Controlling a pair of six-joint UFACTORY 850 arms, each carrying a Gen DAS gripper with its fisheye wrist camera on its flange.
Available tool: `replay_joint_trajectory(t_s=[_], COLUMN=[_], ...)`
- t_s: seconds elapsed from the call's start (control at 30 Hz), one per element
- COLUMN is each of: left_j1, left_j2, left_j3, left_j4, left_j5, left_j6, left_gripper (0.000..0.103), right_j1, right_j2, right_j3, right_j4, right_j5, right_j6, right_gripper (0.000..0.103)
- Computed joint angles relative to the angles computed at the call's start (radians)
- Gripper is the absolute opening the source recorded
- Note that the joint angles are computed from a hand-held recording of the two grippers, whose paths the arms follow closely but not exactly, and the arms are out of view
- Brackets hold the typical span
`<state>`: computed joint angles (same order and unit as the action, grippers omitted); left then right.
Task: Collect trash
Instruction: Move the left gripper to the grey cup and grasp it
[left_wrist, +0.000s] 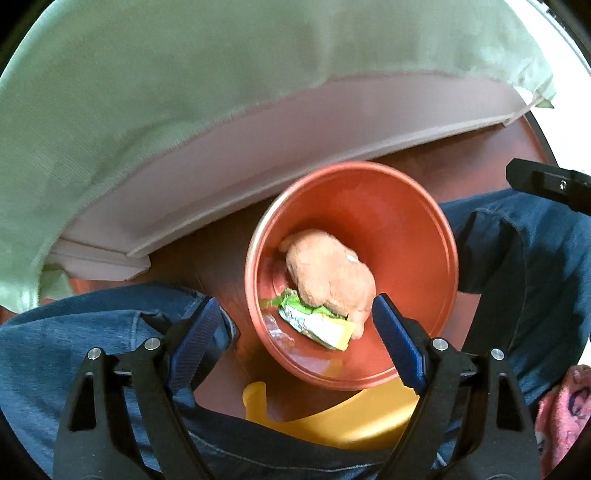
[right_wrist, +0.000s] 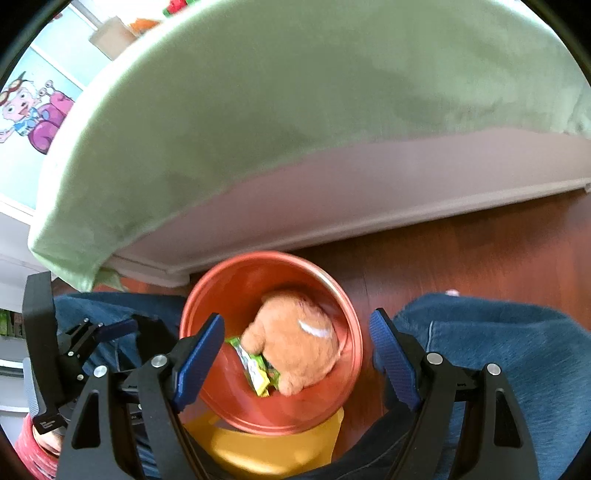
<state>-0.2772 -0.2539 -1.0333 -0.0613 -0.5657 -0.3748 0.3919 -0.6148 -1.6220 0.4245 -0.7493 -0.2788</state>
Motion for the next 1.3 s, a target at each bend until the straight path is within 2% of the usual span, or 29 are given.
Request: replay_joint_trajectory(t_s=[0.3, 0.57, 0.77, 0.87, 1.03, 1.13, 1.2, 1.23, 1.3], left_j1=[0.045, 0.12, 0.169, 0.196, 0.23, 0.249, 0.252, 0.253, 0.257], left_j2=[0.119, 0.1, 0.001, -0.073, -0.194, -0.231, -0.239, -0.25, -0.278], left_j3=[-0.034, -0.144, -0.281, -0.377, -0.532, -0.582, -0.592, -0.606, -0.643], left_j4=[0.146, 0.266, 0.462, 0.469, 0.493, 0.436, 0.453, 0.444, 0.389], left_j5=[0.071, 0.117, 0.172, 0.203, 0.195, 0.221, 0.23, 0.228, 0.212], left_j6=[-0.101, -0.19, -0.345, -0.344, -0.336, -0.313, -0.335, -0.324, -0.264], left_gripper=[0.083, 0.083, 0.083, 0.083, 0.083, 0.083, 0.082, 0.08, 0.061], right_j1=[0.005, 0.01, 0.016, 0.021, 0.03, 0.03, 0.03, 0.029, 0.027], right_j2=[0.092, 0.115, 0.133, 0.145, 0.166, 0.17, 0.165, 0.162, 0.154], right_j3=[0.02, 0.022, 0.044, 0.058, 0.079, 0.086, 0.081, 0.078, 0.069], right_j4=[0.065, 0.147, 0.213, 0.244, 0.242, 0.227, 0.206, 0.2, 0.198], right_j5=[0.166, 0.224, 0.25, 0.269, 0.315, 0.332, 0.334, 0.332, 0.327], right_j6=[-0.133, -0.227, -0.288, -0.324, -0.346, -0.345, -0.332, -0.326, -0.321], right_gripper=[0.082, 0.082, 0.082, 0.082, 0.082, 0.083, 0.083, 0.083, 0.083])
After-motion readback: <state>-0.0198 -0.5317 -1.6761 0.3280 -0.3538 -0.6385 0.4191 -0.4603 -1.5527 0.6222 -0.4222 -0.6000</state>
